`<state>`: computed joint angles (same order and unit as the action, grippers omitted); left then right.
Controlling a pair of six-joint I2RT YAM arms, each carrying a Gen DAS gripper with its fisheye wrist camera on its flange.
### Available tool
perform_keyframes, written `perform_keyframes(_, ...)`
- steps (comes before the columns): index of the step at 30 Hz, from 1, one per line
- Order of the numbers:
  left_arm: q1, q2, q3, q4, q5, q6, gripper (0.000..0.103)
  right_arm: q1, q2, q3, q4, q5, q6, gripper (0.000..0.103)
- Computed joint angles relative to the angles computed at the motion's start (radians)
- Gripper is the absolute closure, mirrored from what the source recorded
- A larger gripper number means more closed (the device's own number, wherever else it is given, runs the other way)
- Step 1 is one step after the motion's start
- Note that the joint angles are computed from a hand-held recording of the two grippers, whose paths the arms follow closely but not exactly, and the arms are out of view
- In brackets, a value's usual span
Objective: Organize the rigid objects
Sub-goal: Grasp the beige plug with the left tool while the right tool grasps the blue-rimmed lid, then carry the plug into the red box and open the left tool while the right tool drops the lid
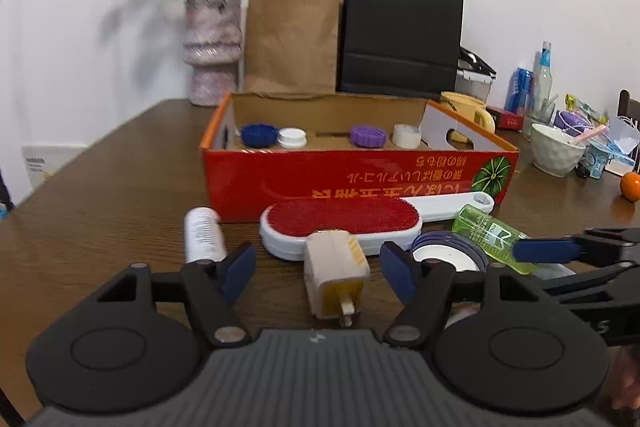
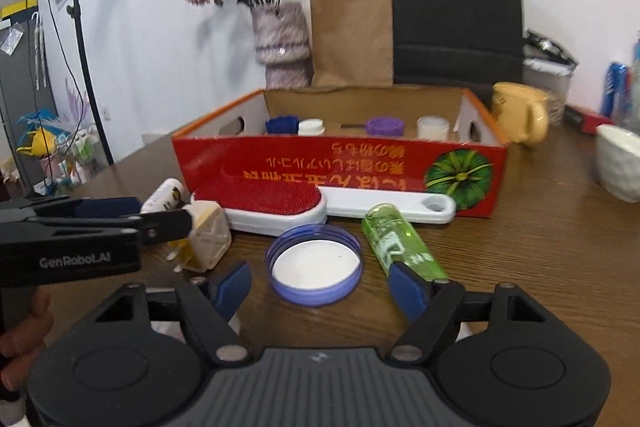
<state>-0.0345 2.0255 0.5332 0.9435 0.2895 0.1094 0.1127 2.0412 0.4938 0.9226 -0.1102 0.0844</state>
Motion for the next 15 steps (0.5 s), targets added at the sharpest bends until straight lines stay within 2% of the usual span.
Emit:
perform_keyframes(2,-0.010,0.025,0.048,-0.050,-0.011,0.001,0.039,0.005,0.032,0.067,-0.060,-0.001,-0.010,0.031)
perform_keyframes(6,-0.006,0.057,0.127,-0.163,-0.012,-0.017,0.046,0.016,0.074,0.149,-0.123,0.010,-0.032,0.032)
perform_keyframes(8,0.008,0.064,0.137,-0.178,0.020,-0.020,0.061,0.025,0.083,0.166,-0.130,0.022,-0.039,0.030)
perform_keyframes(10,0.007,0.061,0.132,-0.174,0.029,-0.016,0.069,0.038,0.089,0.175,-0.133,0.047,-0.054,0.034)
perform_keyframes(11,0.001,0.061,0.126,-0.163,0.015,-0.012,0.069,0.040,0.089,0.174,-0.130,0.050,-0.057,0.037)
perform_keyframes(15,-0.011,0.046,0.099,-0.146,-0.023,-0.020,0.070,0.027,0.087,0.158,-0.101,0.018,-0.051,0.037)
